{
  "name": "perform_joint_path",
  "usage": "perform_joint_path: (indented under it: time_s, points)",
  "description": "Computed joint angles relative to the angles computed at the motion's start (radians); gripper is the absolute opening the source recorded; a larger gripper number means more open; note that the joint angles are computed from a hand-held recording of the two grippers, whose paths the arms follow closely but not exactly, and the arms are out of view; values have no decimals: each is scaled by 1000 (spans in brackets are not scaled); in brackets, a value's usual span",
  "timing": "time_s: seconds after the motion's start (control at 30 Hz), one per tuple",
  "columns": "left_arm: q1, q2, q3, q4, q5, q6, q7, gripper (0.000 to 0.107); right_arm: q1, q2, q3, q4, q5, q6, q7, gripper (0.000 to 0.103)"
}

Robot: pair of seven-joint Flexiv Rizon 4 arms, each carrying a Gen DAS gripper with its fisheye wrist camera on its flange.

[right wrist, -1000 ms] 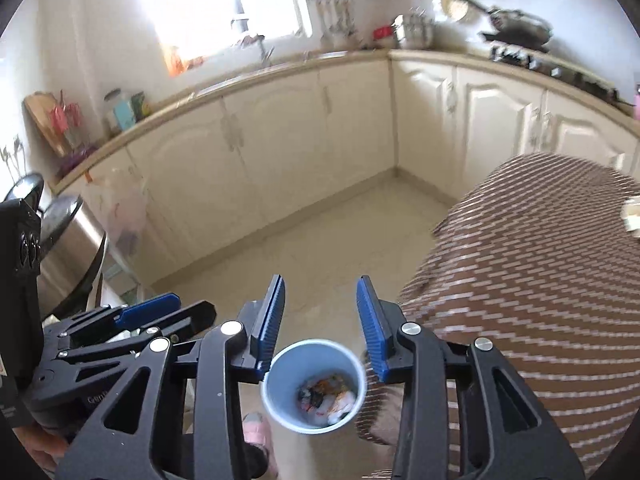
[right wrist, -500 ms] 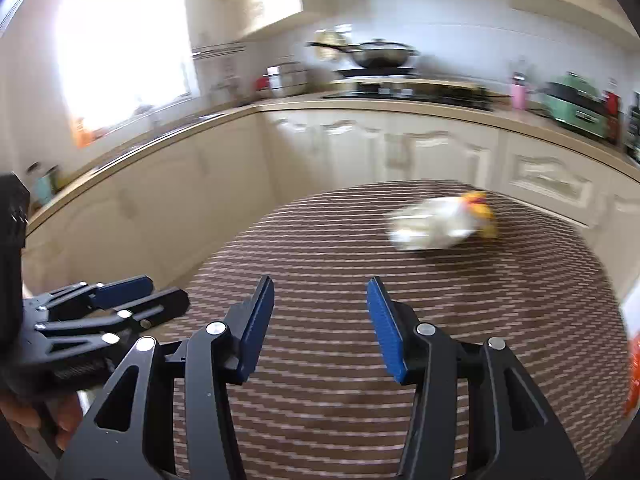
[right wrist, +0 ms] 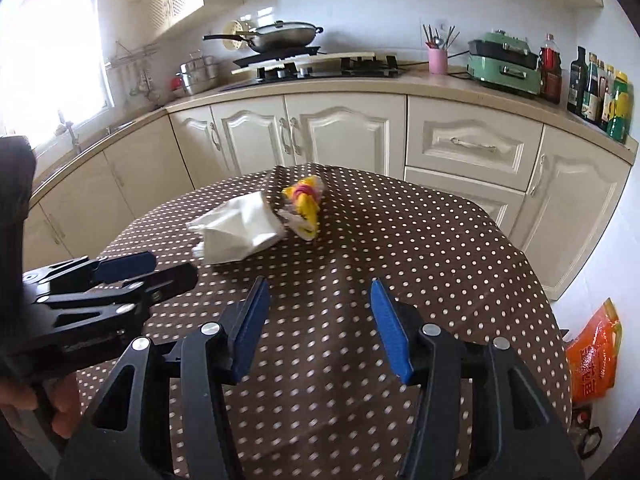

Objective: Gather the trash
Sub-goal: 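Move both open tools back toward the table, then grasp the white tissue with the left tool while the right tool grasps the yellow packet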

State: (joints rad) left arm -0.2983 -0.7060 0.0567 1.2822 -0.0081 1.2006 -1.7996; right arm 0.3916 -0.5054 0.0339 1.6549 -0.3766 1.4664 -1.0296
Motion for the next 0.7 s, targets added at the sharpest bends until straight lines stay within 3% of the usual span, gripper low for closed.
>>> perform_joint_path:
  time_s: [0.23,0.27,0.37,0.47,0.7]
  points:
    - [-32,-107,64,-186,68,-101,-29,56,-48,-47,63,-80,39,-55,-86,51]
    - [-33,-121,67,-213,75,-120,-30,42,-53,-57,70,-96,46,-64,-99,51]
    - [-7,-146,29,-253,64,-147,-3,19,-60,-74,85,-133,65,-89,-134,51]
    - [5,-153,11,-255,55,-122,20,3,-53,-90,82,-166,74,-111,-150,52]
    - [33,-75,9,-136,33,14,12,2,-61,-180,145,-332,133,-213,-247,54]
